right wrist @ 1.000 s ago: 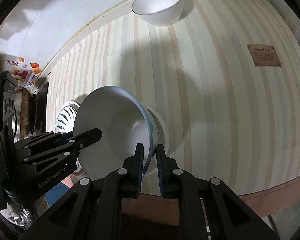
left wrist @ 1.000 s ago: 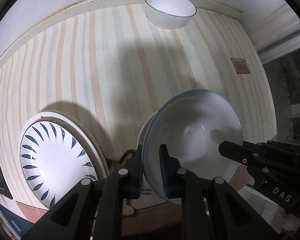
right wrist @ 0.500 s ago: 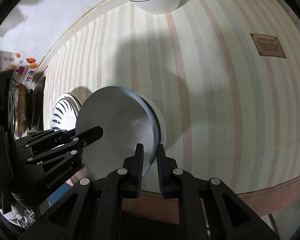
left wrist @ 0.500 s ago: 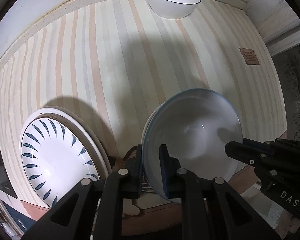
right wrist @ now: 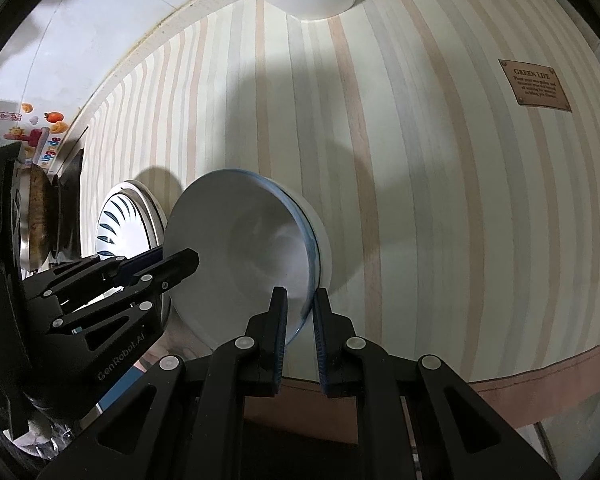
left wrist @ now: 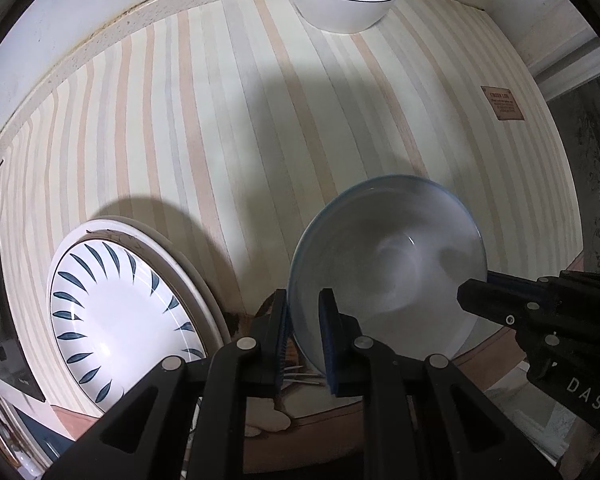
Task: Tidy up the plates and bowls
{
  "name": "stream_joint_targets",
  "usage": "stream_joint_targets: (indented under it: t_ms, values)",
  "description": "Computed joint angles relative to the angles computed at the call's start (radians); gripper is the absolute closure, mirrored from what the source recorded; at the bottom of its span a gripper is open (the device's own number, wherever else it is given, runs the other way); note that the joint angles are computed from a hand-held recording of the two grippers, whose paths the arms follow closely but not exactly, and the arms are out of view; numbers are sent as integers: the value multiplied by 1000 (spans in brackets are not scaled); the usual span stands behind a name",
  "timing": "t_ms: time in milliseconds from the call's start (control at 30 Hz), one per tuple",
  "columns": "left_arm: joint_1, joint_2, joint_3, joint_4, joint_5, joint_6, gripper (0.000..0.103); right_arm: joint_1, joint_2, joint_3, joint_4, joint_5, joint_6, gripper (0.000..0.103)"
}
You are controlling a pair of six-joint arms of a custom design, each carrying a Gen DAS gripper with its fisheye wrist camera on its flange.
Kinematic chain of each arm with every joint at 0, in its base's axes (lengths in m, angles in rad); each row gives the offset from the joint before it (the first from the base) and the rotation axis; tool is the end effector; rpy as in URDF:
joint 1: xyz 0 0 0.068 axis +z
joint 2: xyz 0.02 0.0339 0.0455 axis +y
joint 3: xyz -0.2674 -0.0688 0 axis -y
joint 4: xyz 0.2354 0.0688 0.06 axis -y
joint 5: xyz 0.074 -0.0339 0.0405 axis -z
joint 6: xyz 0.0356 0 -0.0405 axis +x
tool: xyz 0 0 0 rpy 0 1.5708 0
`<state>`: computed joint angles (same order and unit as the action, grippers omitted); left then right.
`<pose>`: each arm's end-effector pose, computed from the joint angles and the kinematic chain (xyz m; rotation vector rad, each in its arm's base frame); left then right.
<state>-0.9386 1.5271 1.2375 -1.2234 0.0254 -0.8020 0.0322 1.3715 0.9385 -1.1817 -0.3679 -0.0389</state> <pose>0.1514 -0.2082 0.2615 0.2142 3.1150 -0.0946 0.2007 0.0193 0.2242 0.0959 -3.0458 -0.5672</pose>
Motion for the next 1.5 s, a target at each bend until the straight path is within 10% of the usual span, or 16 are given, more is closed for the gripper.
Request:
stream_joint_targets:
  t_ms: [833, 967, 1133, 1500]
  values:
    - [29, -27, 281, -160, -40, 46, 90, -56, 10, 208, -144, -47, -42, 86]
    - [102, 70, 402, -156, -45, 108, 89, -91, 91, 332, -144, -62, -56, 85]
    - [264, 236, 548, -106, -2, 182, 84, -139, 283, 526, -97, -68, -31, 60]
    - [446, 596, 824, -69, 81, 215, 84, -159, 666, 854, 68, -52, 92, 59]
